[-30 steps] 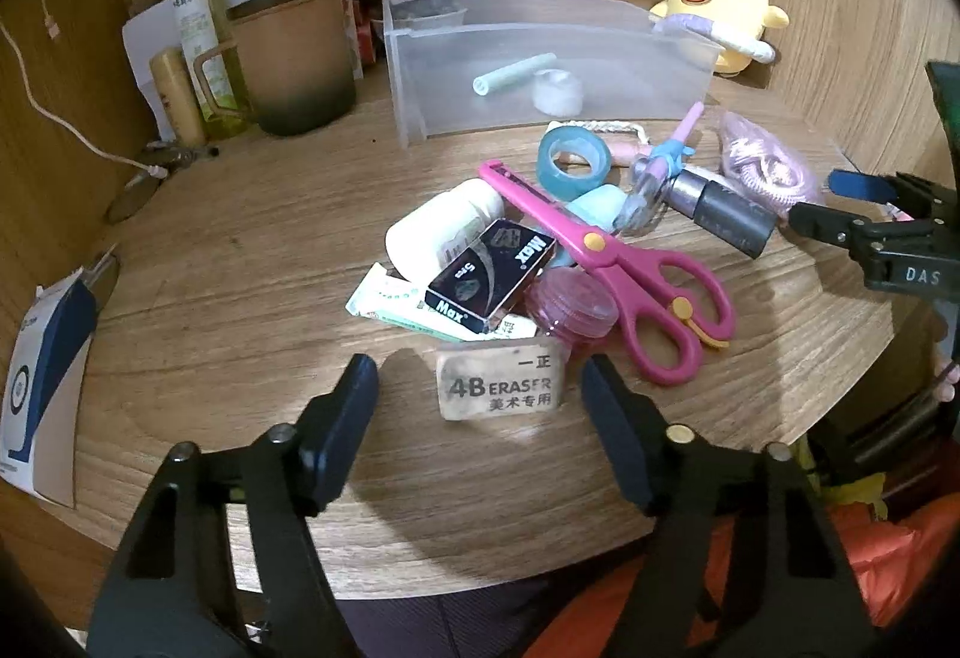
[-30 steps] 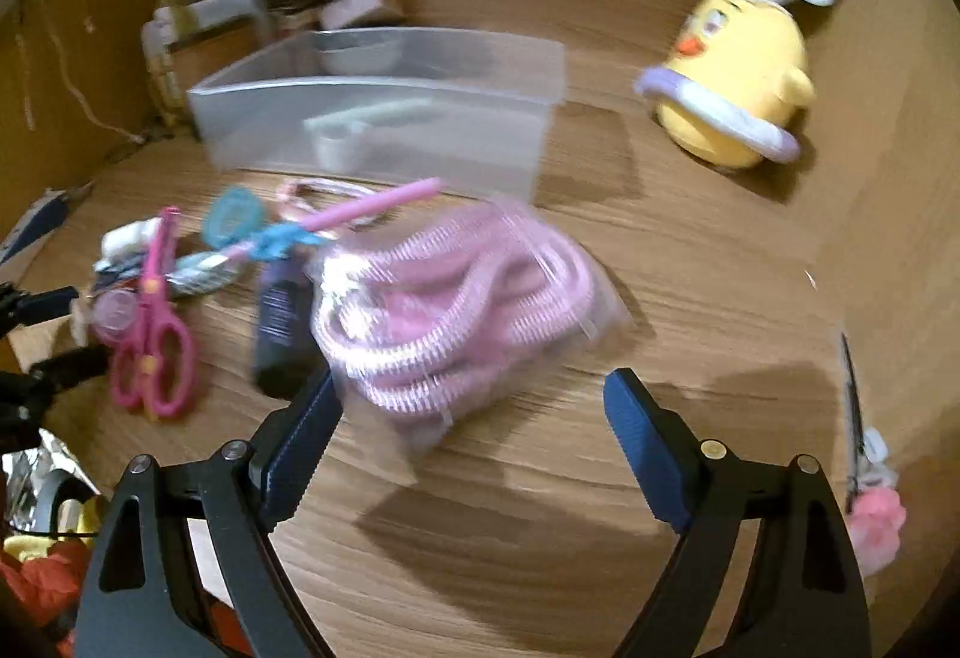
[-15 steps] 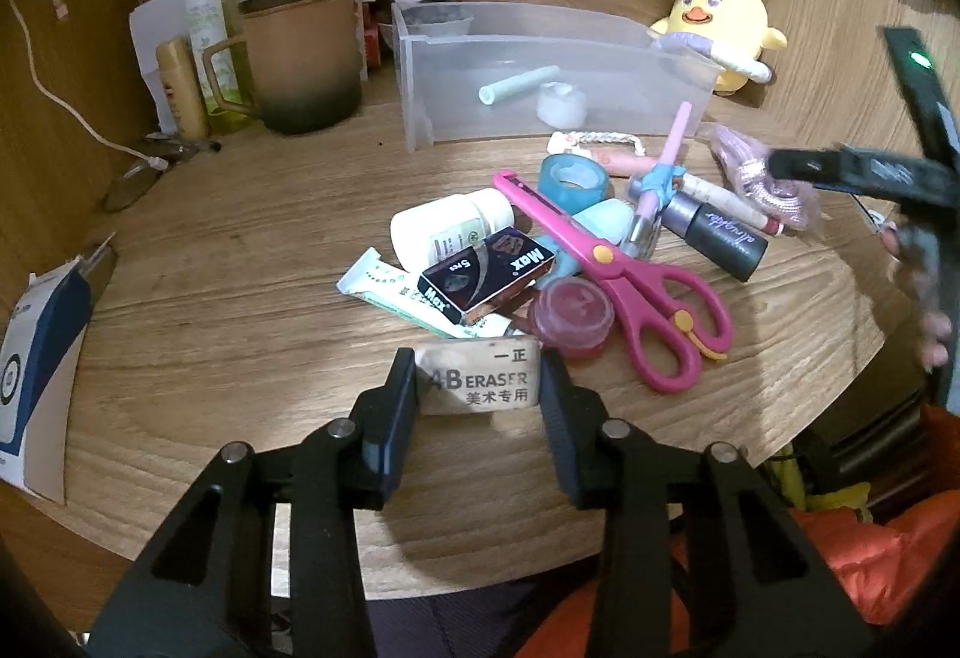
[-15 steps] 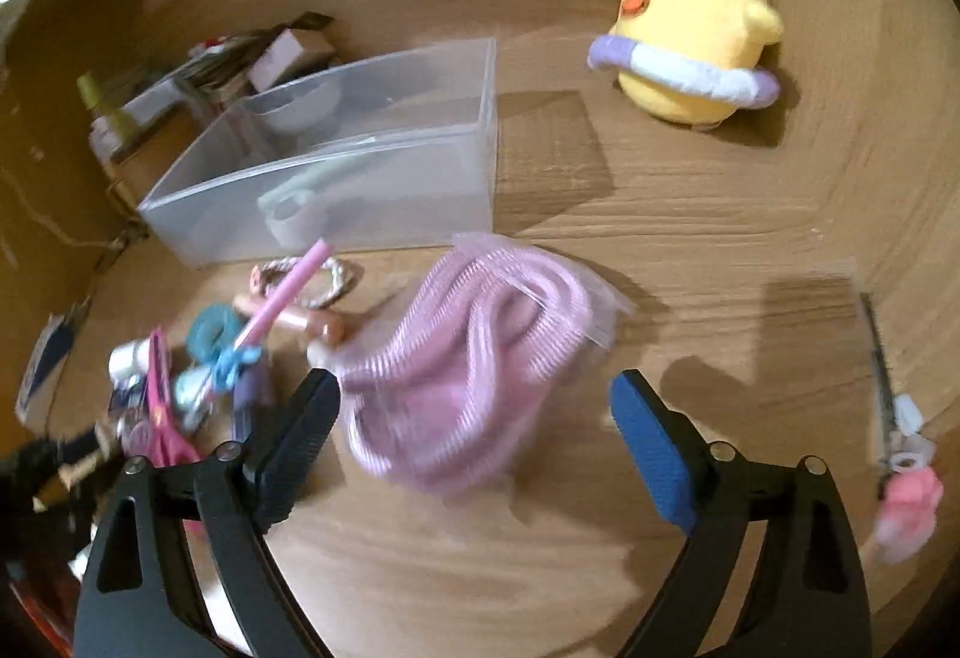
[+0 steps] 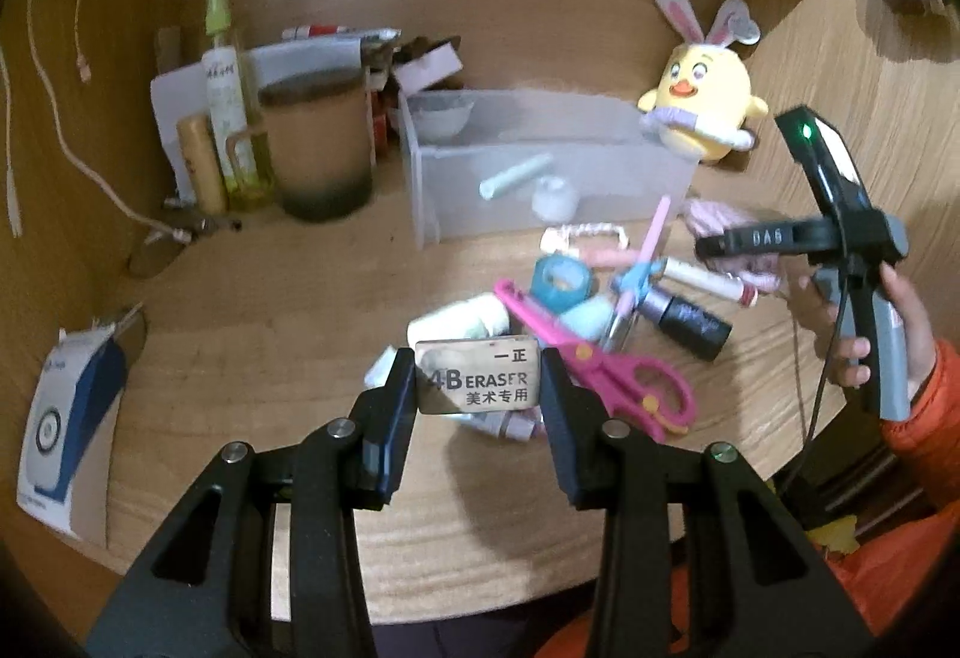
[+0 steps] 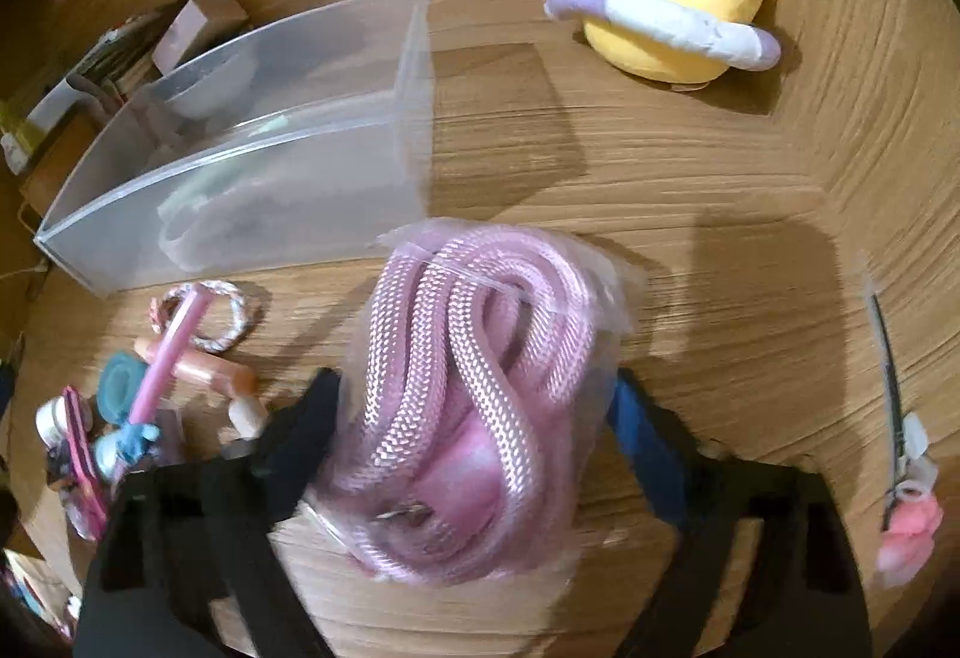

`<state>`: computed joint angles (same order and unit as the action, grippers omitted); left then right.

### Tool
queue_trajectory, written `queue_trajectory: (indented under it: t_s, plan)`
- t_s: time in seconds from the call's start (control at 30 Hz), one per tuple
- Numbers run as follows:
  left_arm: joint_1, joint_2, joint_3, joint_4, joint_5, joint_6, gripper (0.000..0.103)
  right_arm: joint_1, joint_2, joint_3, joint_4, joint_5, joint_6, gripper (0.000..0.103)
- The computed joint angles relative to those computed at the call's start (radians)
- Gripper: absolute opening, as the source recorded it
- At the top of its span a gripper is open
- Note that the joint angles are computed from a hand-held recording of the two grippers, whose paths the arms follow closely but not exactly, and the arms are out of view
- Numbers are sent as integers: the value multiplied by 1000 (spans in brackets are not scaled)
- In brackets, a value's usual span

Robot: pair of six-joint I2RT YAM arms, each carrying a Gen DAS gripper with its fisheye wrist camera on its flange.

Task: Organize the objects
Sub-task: 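Grasp the bagged pink rope with the right tool while the left tool grasps the small eraser, then lower the pink rope bag and eraser into the clear box, open both tools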

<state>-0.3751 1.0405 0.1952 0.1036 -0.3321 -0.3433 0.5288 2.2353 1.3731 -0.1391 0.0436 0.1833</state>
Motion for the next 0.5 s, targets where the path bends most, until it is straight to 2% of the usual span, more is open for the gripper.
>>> queue_trajectory:
  t_s: [0.03, 0.07, 0.3, 0.5]
  plan:
    - [4, 4, 10, 3, -2, 10, 40, -5, -7, -12, 9, -1, -23, 62]
    - [13, 8, 18, 9, -1, 20, 40, -14, -15, -24, 18, -18, -38, 59]
    - [77, 81, 112, 62, 28, 86, 40, -46, -72, -111, 90, -67, -68, 53]
    - [127, 175, 224, 68, 68, 129, 40, -43, -175, -209, 180, -40, -84, 53]
